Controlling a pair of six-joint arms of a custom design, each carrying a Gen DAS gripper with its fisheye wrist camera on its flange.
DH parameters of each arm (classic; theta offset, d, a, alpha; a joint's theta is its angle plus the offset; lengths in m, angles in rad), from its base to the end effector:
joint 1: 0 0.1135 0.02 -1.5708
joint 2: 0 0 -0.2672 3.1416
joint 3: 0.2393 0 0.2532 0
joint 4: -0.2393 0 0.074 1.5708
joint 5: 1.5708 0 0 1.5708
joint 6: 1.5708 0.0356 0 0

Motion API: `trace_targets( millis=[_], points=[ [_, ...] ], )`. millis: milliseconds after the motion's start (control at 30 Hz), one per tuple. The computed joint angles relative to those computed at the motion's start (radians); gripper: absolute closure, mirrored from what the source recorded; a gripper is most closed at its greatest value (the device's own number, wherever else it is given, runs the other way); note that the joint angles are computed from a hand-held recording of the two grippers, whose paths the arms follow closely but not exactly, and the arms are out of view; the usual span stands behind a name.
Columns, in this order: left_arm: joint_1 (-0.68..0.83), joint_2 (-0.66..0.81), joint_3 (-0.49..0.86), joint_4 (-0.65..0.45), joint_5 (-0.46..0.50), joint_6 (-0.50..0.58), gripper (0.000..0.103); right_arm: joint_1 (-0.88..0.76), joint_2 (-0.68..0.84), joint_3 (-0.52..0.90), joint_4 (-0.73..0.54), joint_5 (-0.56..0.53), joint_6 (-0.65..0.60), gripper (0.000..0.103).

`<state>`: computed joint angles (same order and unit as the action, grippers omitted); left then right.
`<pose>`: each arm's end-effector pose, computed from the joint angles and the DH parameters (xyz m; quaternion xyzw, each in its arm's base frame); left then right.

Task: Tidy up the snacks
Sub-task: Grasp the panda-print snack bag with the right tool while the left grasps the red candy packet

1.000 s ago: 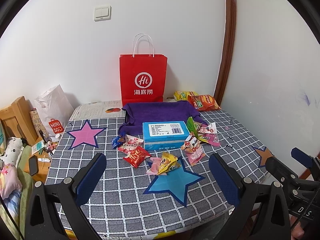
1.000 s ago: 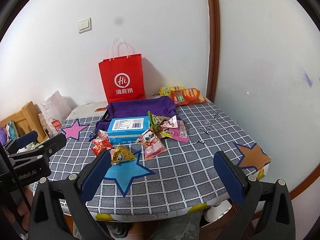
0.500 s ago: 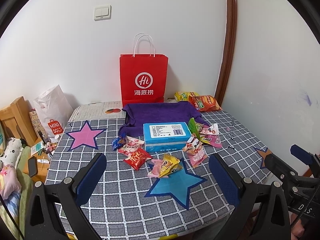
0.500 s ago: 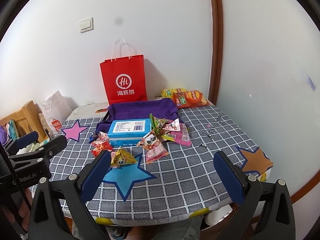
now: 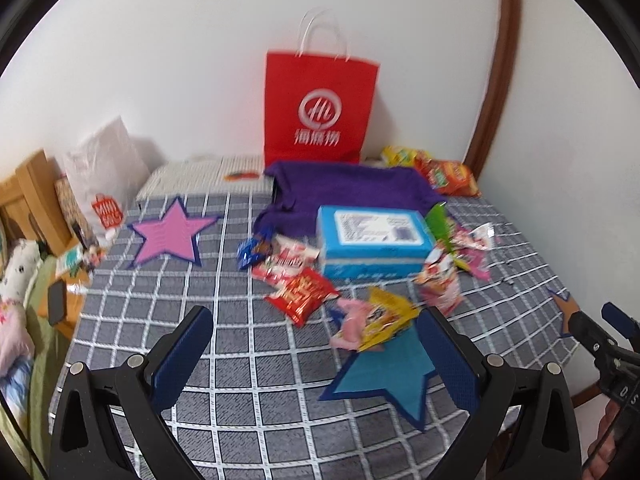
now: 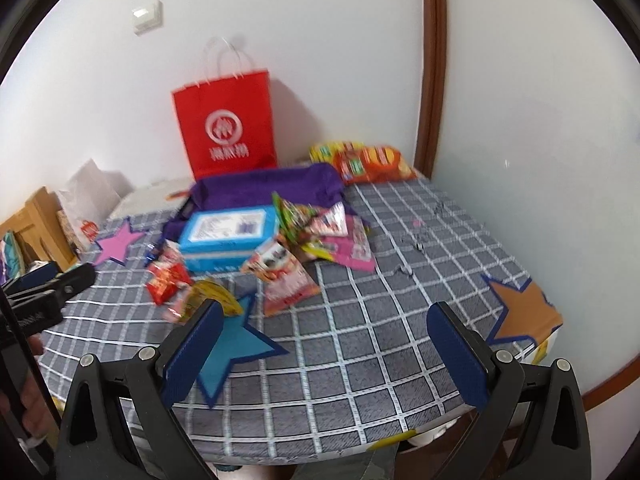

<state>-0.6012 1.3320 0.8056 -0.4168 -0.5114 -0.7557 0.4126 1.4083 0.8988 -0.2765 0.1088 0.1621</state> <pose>0.2254 -0.1334 0.2164 -0.1488 0.9115 -0.0001 0.3835 0.2746 0.1160 0.2322 -0.0946 0.9180 0.0600 0.3804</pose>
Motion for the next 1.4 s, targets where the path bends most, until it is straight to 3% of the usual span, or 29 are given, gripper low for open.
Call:
trace_targets(
  millis=[233, 467, 800, 900, 1000, 1100, 1400],
  points=[
    [0.145, 0.11, -0.098, 0.211, 0.112, 0.068, 0.002, -0.048, 0.191, 0.007, 0.158, -0.076, -0.001, 0.005],
    [0.261, 0.218, -0.126, 0.353, 0.2, 0.122, 0.002, -0.043, 0.442, 0.147, 0.232, -0.176, -0.015, 0.006],
    [0.368, 0.283, -0.134, 0.459, 0.281, 0.202, 0.002, 0.002, 0.767, 0.453, 0.179, -0.189, -0.069, 0.006],
    [0.383, 0.306, -0.122, 0.468, 0.298, 0.223, 0.002, 0.006, 0.813, 0.482, 0.197, -0.186, -0.072, 0.008],
    [0.385, 0.338, -0.103, 0.493, 0.319, 0.238, 0.002, 0.006, 0.848, 0.529, 0.168, -0.227, -0.082, 0.027],
    [0.377, 0.381, -0.065, 0.509, 0.346, 0.259, 0.002, 0.011, 0.855, 0.541, 0.166, -0.232, -0.094, 0.036],
    [0.37, 0.501, 0.044, 0.513, 0.407, 0.302, 0.002, 0.002, 0.7, 0.311, 0.325, -0.147, -0.214, 0.038]
  ],
)
